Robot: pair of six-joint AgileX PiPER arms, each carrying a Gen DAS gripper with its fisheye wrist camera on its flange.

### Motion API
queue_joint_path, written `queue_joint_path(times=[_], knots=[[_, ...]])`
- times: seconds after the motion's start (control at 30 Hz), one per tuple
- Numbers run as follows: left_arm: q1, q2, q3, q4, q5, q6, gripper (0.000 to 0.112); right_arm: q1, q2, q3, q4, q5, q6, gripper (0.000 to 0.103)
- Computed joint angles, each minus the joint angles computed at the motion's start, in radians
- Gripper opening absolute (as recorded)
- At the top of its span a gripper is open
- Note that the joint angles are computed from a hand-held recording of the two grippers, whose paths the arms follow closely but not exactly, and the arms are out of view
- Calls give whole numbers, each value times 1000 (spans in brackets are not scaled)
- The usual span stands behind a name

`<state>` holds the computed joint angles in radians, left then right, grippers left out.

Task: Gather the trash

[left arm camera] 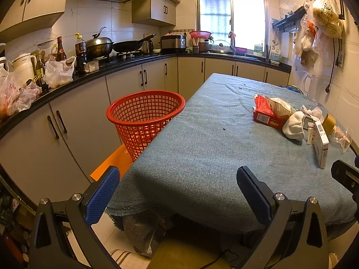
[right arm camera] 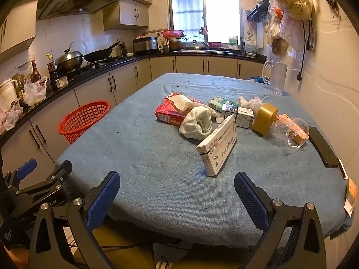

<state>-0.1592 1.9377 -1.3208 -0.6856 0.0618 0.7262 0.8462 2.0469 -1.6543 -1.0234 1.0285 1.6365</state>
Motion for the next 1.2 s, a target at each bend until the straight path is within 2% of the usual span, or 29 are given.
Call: queue_joint_path(times=[0.07,0.37,0.57,0.63,0.7,0.77,0.87,0.9,0.93,1.03,1.1,1.2], knots=[[1,-1,2,-36,0,35,103,-1,1,1,-2,-5,4,103],[2,4,-3,19,6,-12,103,-8,3,-5,25,-14,-12,103],[3,12,-17,-2,19,19,103,-14,-2,-1,40,-21,-21,103],[9,21,-42,-69,47,93,103,-20,-10,11,26,-16,-11,103],[8,31,-74,-29,71,64,103,-40,-52,57,34,-45,10,102],[9,44,-113,-51,108,104,103,-62,-96,109,23,-60,54,102],[12,88,-229,-5,232,88,103,-126,-177,202,43,-142,103,101],[12,113,-289,29,293,60,103,-163,-213,236,73,-203,109,101],[11,135,-342,47,347,42,103,-204,-239,253,118,-255,75,101],[7,235,-565,101,547,-26,103,-309,-258,233,341,-332,-126,101],[2,294,-689,118,638,-66,99,-369,-245,208,453,-358,-222,101],[-3,381,-861,136,756,-120,88,-423,-184,134,547,-365,-321,101]])
